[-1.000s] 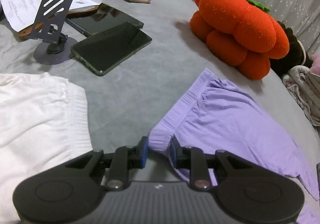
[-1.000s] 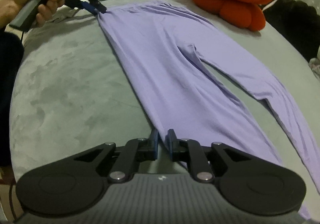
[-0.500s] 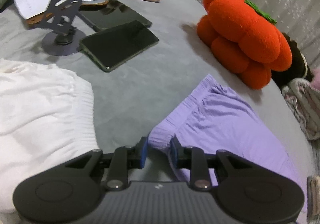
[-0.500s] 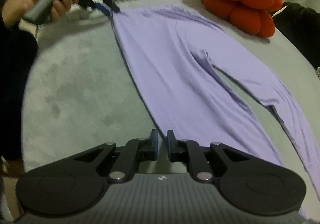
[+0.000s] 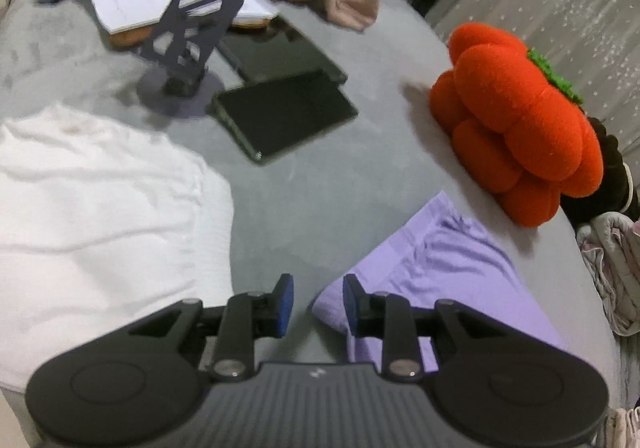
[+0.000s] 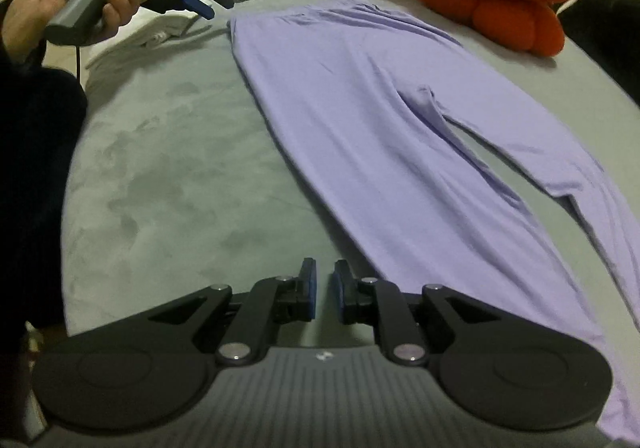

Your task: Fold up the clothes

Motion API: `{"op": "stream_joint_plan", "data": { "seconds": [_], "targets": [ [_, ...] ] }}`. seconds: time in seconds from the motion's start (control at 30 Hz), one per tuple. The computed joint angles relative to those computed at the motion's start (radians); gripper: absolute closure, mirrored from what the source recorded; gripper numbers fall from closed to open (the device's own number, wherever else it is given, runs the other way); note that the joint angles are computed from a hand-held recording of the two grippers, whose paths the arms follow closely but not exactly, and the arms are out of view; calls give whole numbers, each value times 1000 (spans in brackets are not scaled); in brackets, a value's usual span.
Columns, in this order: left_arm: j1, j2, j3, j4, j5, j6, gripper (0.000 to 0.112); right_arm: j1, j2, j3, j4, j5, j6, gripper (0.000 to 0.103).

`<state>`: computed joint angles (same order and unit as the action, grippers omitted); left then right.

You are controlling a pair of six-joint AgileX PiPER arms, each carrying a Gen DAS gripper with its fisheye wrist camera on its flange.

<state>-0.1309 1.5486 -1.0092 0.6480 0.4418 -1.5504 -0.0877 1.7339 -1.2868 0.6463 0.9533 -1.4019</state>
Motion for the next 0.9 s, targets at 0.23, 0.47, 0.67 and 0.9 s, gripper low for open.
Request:
{"op": "stream_joint_plan", "data": {
  "seconds": [0.23, 0.47, 0.67, 0.9],
  "targets": [
    [18, 63, -75, -62, -80, 150, 73, -24, 3, -11, 75, -6, -5, 88],
    [-31, 225, -336, -35, 19, 259, 73, -68, 16, -34, 151, -47, 30, 88],
    [-74, 402, -603, -170, 68, 483, 73, -107, 65, -92, 161, -246, 266, 87],
    [-162, 440, -576, -284, -70, 707, 72, -126, 167, -220, -21, -280, 466, 63]
  ]
}}
